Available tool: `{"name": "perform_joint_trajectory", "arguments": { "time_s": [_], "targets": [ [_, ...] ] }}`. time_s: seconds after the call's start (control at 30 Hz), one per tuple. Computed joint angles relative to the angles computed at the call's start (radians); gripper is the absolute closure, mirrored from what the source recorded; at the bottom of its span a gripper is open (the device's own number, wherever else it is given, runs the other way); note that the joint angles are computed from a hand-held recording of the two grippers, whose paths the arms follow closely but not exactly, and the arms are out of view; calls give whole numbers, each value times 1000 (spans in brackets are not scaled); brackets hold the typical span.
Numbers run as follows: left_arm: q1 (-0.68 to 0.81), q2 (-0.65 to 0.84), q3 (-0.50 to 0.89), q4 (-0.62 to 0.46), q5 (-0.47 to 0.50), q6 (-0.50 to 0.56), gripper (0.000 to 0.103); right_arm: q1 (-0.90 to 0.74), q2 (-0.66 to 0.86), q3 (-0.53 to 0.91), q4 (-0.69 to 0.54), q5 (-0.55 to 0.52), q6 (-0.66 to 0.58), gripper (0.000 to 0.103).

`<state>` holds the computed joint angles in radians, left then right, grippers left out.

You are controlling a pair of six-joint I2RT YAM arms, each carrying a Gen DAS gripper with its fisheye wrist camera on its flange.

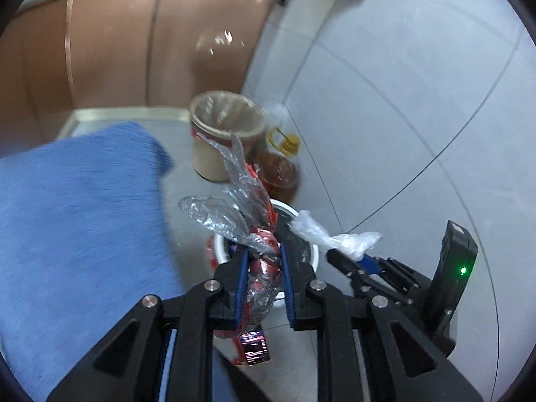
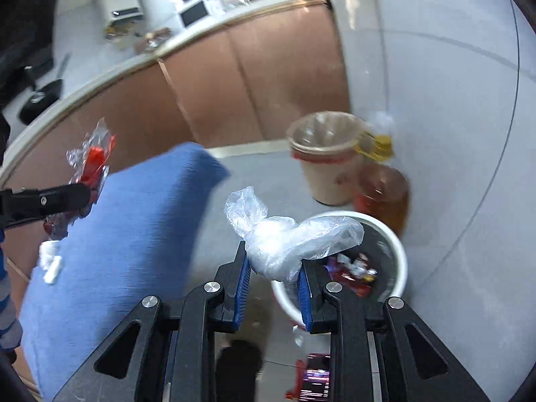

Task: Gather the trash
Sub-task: 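Carry both plastic wrappers over the bin and open both tools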

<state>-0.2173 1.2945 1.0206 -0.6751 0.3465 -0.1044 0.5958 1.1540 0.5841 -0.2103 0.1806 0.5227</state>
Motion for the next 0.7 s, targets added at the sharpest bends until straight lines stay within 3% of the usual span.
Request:
{"name": "perform_joint_trajectory", "arguments": {
  "time_s": [0.2,0.37,0.43,0.53,0.7],
  "targets": [
    [-146,297,96,146,-52,-83,84,-179,220,16,128,-105,-95,77],
    [-173,461,175,183,-53,-120,82,-251,378,40,196,-138,-141,74],
    [-169,487,178,198,-44,-132,79,-272,441,59,216,-145,-150,73],
    [-155,525,184,231,-27,-162,62,-296,500,78,234,-152,-155,68],
    [-138,536,184,250,1,-188,59,-312,522,78,241,-151,-150,60]
  ]
}}
